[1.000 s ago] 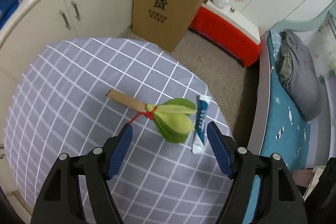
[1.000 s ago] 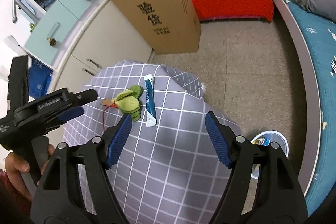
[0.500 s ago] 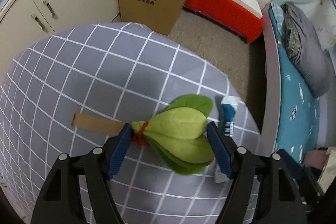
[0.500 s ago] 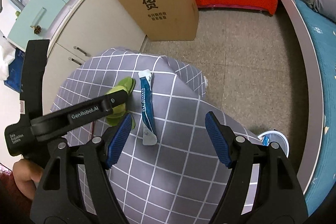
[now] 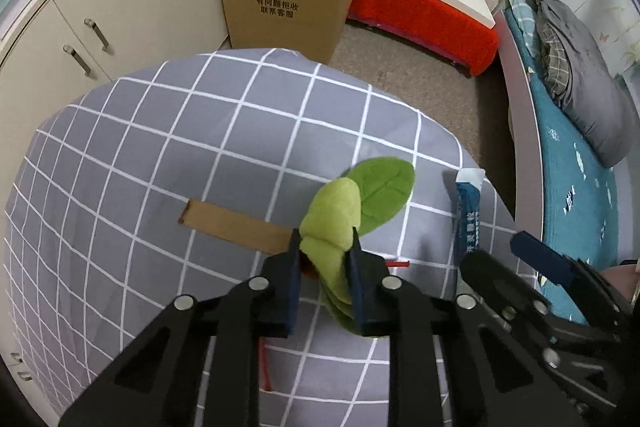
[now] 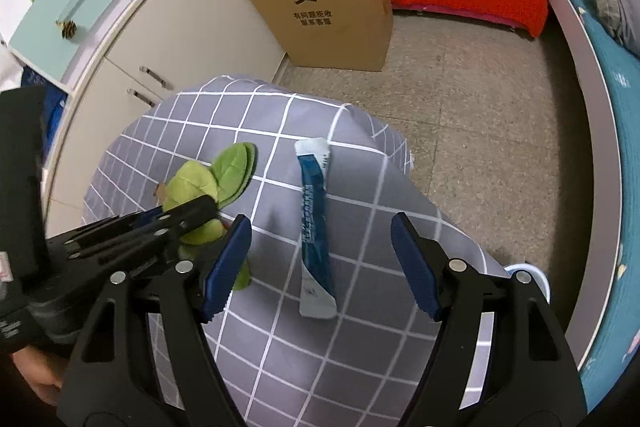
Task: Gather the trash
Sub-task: 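Grasp the green felt leaf toy with the left tool while the right tool grasps the blue tube, then carry the leaf toy and blue tube over the bin and release both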
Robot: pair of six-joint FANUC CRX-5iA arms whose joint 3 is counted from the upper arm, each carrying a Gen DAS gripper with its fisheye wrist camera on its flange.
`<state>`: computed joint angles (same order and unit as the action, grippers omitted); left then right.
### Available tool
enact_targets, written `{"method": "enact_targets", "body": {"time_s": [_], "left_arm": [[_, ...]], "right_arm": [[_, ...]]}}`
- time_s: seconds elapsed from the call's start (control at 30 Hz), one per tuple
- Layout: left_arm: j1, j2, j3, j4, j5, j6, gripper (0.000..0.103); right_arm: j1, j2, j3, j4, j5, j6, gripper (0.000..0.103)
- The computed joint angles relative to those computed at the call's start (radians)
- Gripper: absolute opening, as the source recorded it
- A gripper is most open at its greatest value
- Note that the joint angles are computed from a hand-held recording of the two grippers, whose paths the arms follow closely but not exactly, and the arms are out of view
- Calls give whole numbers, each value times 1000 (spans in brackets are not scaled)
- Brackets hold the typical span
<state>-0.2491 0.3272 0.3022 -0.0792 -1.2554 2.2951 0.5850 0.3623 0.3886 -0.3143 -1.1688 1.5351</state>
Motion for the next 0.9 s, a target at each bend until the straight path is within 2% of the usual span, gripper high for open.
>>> {"method": "enact_targets", "body": {"time_s": [0.23, 0.3, 0.37, 0.53, 0.9], "left_arm": [[1, -63, -49, -24, 14, 16, 18], [-3, -65, -42, -35, 4, 24, 18], [-6, -70, -39, -42, -6, 31, 18], [-22, -82, -18, -65, -22, 46, 18], [-135, -68, 89, -136, -113, 138, 18]], "right_arm": [[48, 16, -14, 79, 38, 18, 70], [60, 17, -18, 107, 44, 20, 59], [61, 18, -16, 110, 38, 33, 34], [37, 26, 11, 49, -24, 66, 15], [-78, -63, -32, -177, -127, 147, 10]]}}
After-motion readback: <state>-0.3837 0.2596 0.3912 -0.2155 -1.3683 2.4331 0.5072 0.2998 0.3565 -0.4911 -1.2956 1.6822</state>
